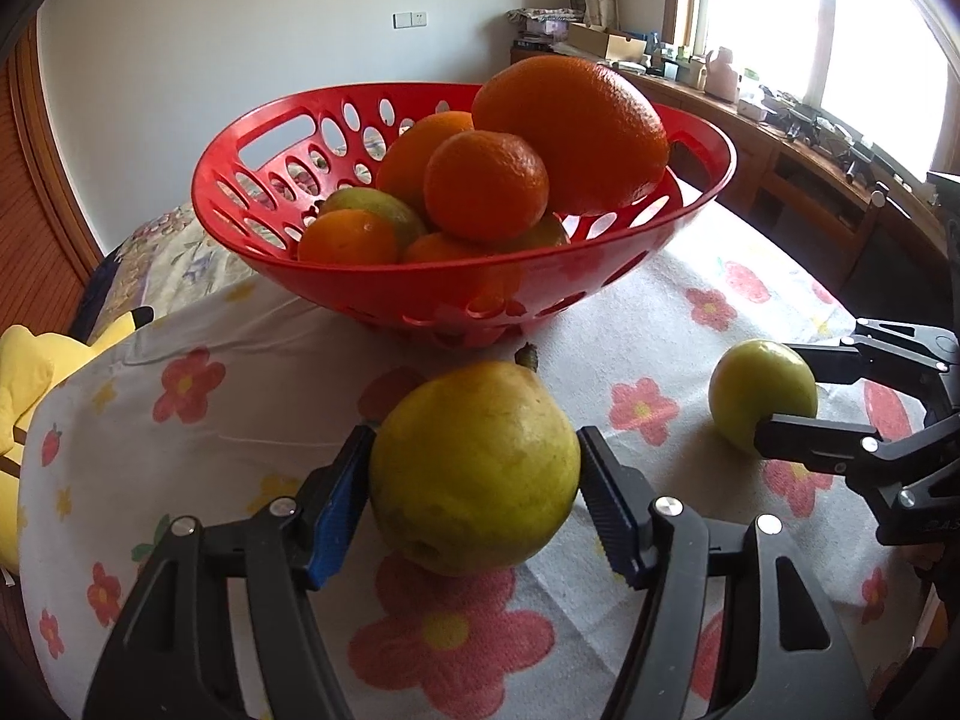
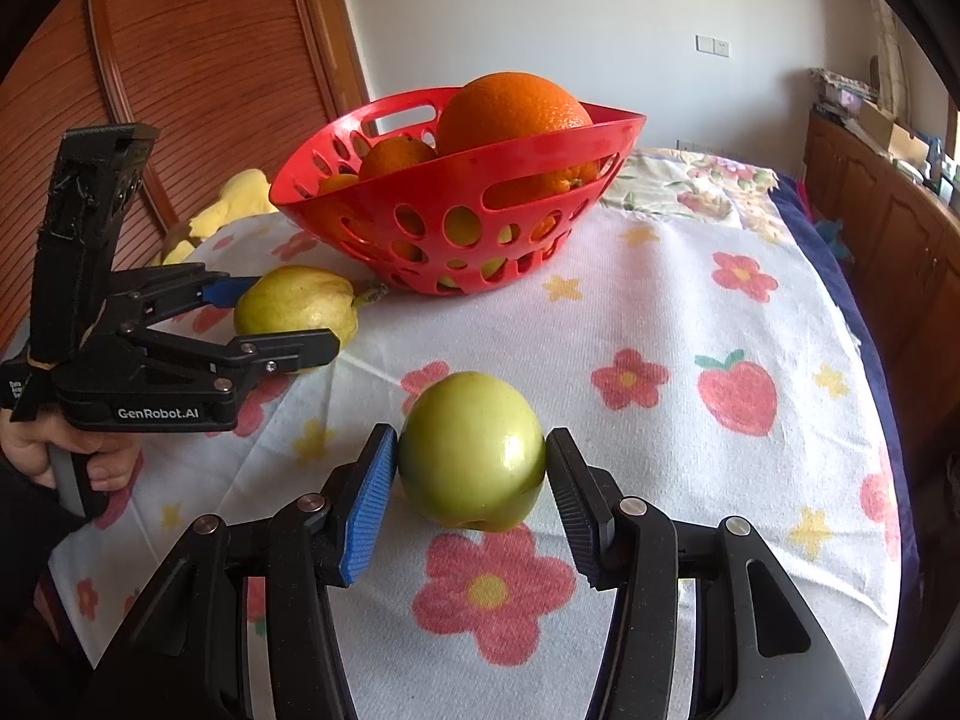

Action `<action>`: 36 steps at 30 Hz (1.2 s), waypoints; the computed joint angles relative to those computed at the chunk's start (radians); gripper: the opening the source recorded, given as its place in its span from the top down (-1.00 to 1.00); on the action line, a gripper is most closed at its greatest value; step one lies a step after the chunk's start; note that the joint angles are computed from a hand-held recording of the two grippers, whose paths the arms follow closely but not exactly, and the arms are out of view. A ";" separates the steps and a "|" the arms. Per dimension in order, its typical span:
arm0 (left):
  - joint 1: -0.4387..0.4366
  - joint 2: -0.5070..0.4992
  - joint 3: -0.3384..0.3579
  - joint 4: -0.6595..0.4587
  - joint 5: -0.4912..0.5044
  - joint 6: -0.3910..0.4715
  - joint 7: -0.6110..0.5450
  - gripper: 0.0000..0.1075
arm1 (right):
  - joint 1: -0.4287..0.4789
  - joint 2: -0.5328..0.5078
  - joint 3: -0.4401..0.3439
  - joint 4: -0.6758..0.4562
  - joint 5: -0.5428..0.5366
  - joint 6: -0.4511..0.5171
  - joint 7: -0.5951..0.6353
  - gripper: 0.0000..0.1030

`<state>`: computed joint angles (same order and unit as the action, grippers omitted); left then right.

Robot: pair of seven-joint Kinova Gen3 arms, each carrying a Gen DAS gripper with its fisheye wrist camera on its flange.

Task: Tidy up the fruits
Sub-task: 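Close the right tool on the green apple while the left tool grasps the yellow pear, then lift the apple and pear and carry them over the red basket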

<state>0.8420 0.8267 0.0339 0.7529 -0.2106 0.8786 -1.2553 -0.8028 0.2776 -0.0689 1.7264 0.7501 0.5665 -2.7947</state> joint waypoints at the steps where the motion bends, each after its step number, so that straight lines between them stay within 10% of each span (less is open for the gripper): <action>1: -0.001 -0.001 0.001 0.002 0.001 -0.003 0.000 -0.23 | 0.001 -0.001 0.000 0.001 -0.002 -0.002 -0.003 -0.02; 36: 0.001 -0.191 0.000 0.314 -0.048 -0.204 0.108 -0.18 | -0.001 0.001 -0.002 0.001 -0.049 0.031 0.038 -0.01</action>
